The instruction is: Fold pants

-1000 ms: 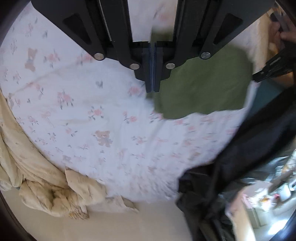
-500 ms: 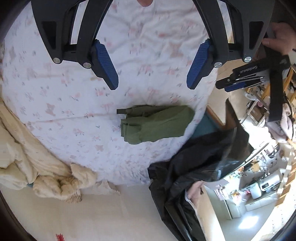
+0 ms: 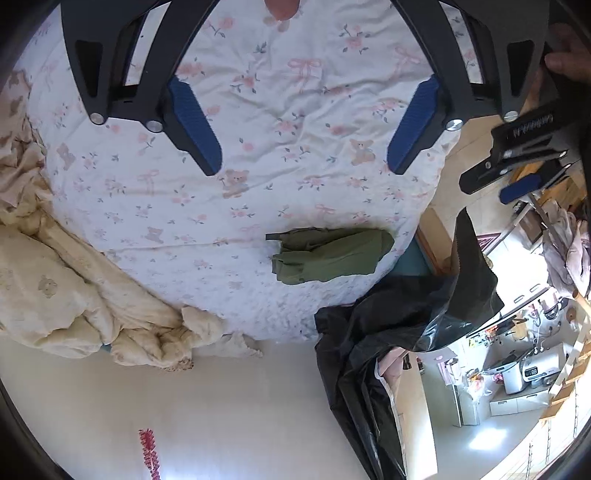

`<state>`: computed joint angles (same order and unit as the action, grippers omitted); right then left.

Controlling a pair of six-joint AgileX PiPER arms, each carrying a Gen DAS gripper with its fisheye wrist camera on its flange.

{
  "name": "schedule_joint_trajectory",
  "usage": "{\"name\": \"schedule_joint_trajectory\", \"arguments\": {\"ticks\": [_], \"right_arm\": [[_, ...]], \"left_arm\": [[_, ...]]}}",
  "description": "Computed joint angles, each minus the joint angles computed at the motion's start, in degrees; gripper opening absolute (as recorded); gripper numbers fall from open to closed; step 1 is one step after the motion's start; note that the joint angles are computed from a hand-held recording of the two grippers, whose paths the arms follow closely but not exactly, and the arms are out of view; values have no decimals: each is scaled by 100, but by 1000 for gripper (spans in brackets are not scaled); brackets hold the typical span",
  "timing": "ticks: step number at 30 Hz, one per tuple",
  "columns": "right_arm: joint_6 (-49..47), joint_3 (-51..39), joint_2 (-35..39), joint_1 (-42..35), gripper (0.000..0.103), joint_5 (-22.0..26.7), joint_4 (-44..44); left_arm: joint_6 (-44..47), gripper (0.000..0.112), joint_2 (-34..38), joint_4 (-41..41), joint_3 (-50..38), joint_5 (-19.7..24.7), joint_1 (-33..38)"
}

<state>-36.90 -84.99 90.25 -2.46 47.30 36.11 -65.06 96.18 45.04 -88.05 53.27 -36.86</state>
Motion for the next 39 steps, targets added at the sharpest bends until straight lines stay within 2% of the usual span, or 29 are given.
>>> {"name": "schedule_joint_trajectory", "arguments": {"ticks": [1, 3, 6, 11, 17, 21, 23, 39], "right_arm": [[-69, 165, -107, 14, 101, -127, 28], [-217, 459, -277, 53, 103, -389, 92], [-276, 912, -486, 90, 103, -866, 236], [-235, 1240, -604, 158, 103, -1347, 95], [-171, 1279, -449, 230, 103, -1590, 80], [-104, 1451, -509, 438, 103, -2038, -176], [-295, 1565, -566, 457, 103, -2196, 40], [-228, 1652, -646, 443, 103, -2377, 17]], "left_arm": [[-244, 95, -85, 234, 155, -17, -101], [-443, 101, -165, 369, 280, -76, -185], [-553, 101, -206, 532, 423, -151, -290], [-561, 103, -105, 521, 436, -286, -264], [-599, 103, 59, 542, 379, -282, -176], [-513, 103, 52, 407, 340, -405, -67], [-622, 103, 27, 639, 366, -351, -135], [-681, 103, -84, 635, 445, -375, -127]]}}
